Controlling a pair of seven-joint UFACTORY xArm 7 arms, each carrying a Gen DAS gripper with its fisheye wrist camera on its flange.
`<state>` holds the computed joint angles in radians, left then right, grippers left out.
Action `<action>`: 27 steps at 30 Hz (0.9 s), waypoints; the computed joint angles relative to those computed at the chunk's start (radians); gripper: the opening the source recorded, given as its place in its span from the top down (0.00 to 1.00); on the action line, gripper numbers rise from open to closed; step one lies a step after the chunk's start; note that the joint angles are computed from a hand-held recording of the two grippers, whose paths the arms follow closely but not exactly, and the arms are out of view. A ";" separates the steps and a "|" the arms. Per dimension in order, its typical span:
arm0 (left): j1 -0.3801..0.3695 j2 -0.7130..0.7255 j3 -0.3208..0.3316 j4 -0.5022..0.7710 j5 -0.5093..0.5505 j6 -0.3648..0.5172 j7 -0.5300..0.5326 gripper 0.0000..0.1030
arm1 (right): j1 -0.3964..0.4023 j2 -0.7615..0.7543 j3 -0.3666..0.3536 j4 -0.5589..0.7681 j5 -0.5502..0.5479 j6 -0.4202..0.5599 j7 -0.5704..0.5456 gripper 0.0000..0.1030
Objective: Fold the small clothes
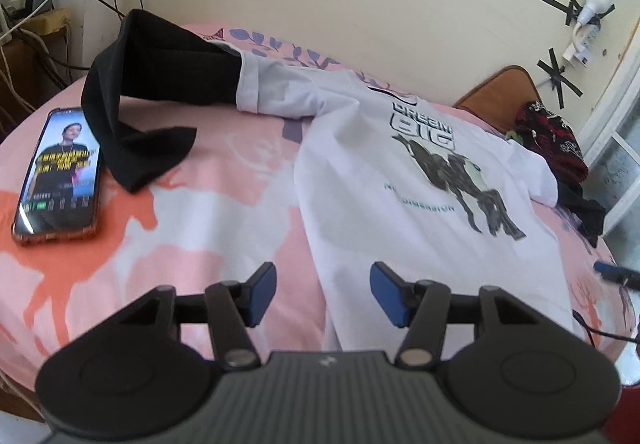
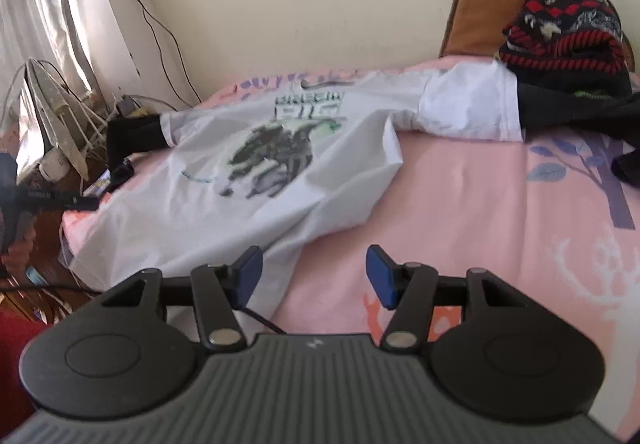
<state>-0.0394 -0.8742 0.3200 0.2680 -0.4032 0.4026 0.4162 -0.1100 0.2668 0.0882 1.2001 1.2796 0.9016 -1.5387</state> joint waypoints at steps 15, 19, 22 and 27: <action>0.019 -0.153 -0.046 -0.134 0.030 0.043 0.009 0.48 | 0.093 -0.103 -0.025 -0.215 0.138 -0.098 -0.162 0.42; 0.068 -0.199 -0.093 -0.156 0.086 0.079 -0.024 0.95 | 0.122 -0.060 0.004 -0.226 0.196 -0.166 -0.274 0.94; 0.114 -0.367 -0.043 -0.153 0.104 0.237 0.004 0.96 | 0.101 -0.122 -0.016 -0.265 0.275 -0.190 -0.314 0.96; 0.102 -0.492 -0.067 -0.123 0.119 0.431 0.017 0.89 | 0.032 -0.274 -0.113 -0.339 0.229 -0.157 -0.249 0.96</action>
